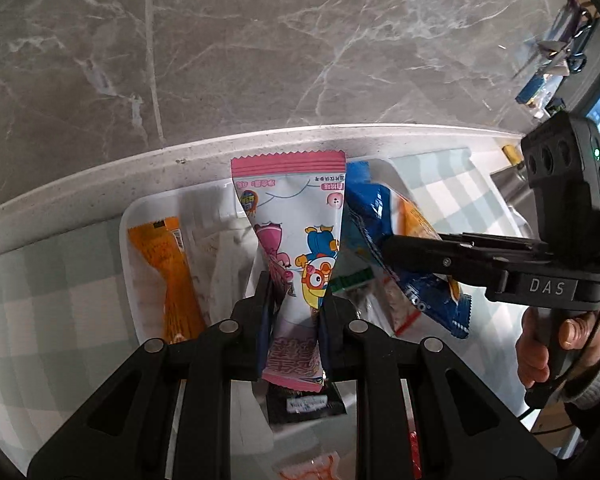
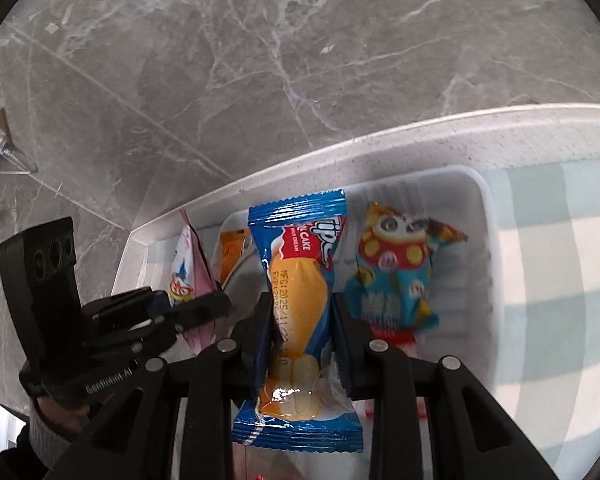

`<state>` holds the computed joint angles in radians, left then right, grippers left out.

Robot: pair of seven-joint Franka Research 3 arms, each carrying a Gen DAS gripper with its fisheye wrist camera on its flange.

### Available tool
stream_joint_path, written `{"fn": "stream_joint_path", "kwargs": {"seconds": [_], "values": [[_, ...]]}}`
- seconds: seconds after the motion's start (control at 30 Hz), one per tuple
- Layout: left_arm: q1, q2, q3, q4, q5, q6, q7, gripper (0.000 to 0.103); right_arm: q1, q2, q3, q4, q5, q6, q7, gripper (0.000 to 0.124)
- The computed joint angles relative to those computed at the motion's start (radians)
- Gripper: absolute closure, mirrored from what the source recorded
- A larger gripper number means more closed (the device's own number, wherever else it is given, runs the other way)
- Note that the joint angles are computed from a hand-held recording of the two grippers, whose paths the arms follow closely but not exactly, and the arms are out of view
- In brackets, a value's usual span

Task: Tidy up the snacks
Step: 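Carry the pink packet and Tipo cake over the tray with both grippers, then open both grippers to drop the pink packet and Tipo cake into the tray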

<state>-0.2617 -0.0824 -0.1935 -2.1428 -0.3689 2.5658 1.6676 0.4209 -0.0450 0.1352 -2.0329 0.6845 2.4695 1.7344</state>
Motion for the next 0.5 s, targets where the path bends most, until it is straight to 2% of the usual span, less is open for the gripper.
{"fn": "stream_joint_path", "kwargs": {"seconds": [0.23,0.5], "values": [[0.006,0.062,-0.026,0.037,0.148,0.002,-0.093,0.079,-0.003,0.040,0.003,0.023,-0.104,-0.009,0.055,0.091],[-0.002,0.050,-0.041,0.014,0.249,0.035,-0.180,0.077,0.000,-0.024,0.007,-0.022,-0.155,0.020,0.048,0.081]]}}
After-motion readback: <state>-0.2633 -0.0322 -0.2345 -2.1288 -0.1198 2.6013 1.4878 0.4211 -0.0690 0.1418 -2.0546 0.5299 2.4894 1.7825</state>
